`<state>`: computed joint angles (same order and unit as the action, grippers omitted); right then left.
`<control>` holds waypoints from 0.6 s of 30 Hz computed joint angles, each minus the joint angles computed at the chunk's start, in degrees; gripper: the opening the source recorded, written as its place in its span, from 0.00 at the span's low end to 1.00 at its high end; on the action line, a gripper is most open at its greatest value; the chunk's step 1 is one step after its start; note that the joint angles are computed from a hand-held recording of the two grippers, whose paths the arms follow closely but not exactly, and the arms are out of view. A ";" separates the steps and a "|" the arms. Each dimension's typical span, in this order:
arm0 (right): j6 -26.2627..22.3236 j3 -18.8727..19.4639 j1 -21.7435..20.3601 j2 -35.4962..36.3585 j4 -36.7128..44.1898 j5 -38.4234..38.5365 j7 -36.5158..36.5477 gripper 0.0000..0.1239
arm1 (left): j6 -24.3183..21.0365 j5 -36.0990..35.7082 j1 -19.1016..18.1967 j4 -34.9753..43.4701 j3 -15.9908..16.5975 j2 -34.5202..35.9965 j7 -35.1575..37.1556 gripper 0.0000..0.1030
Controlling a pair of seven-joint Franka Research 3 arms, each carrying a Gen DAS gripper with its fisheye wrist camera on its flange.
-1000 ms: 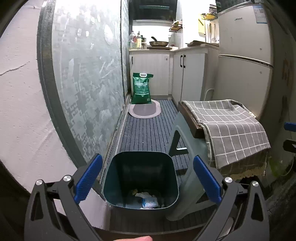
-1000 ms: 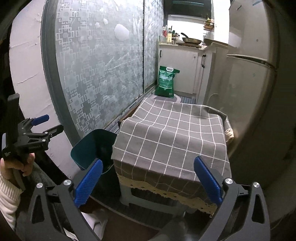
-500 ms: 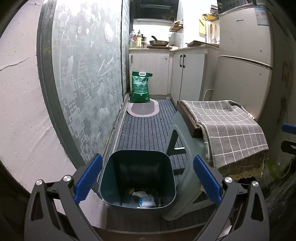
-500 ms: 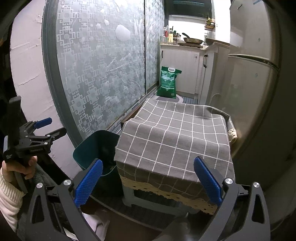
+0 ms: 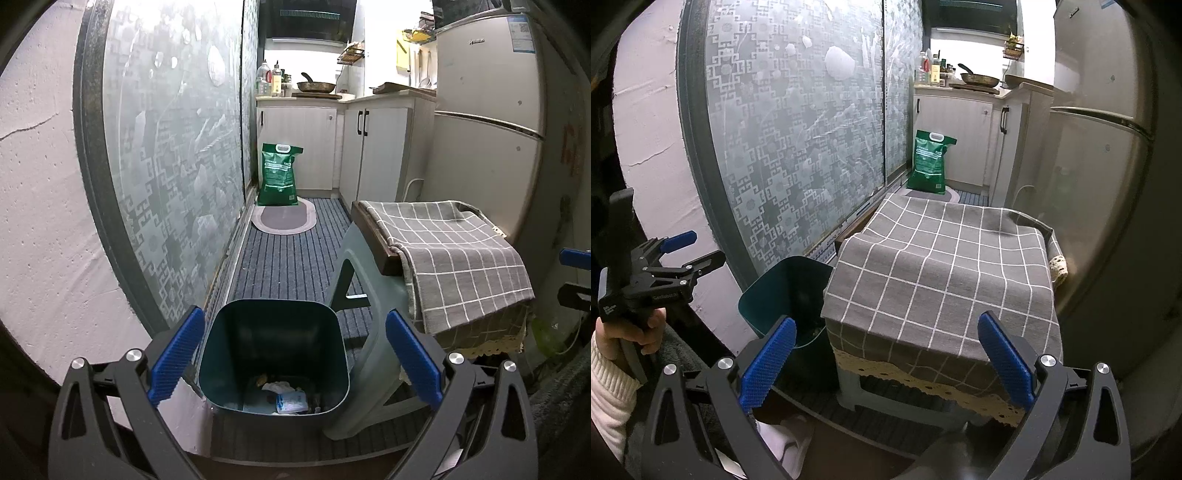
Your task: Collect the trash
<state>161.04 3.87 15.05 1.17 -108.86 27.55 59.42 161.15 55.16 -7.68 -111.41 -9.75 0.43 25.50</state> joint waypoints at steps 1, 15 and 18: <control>0.08 0.00 0.01 -0.01 -0.05 0.08 -0.01 0.80 | -0.22 0.11 -0.05 0.04 -0.03 -0.01 -0.06 0.97; 0.25 -0.03 0.01 -0.08 -0.26 0.15 -0.18 0.80 | -0.20 0.23 -0.06 0.04 -0.01 -0.03 -0.19 0.97; 0.20 -0.05 0.00 -0.11 -0.25 0.24 -0.33 0.80 | -0.18 0.11 -0.06 0.03 -0.01 -0.04 -0.11 0.97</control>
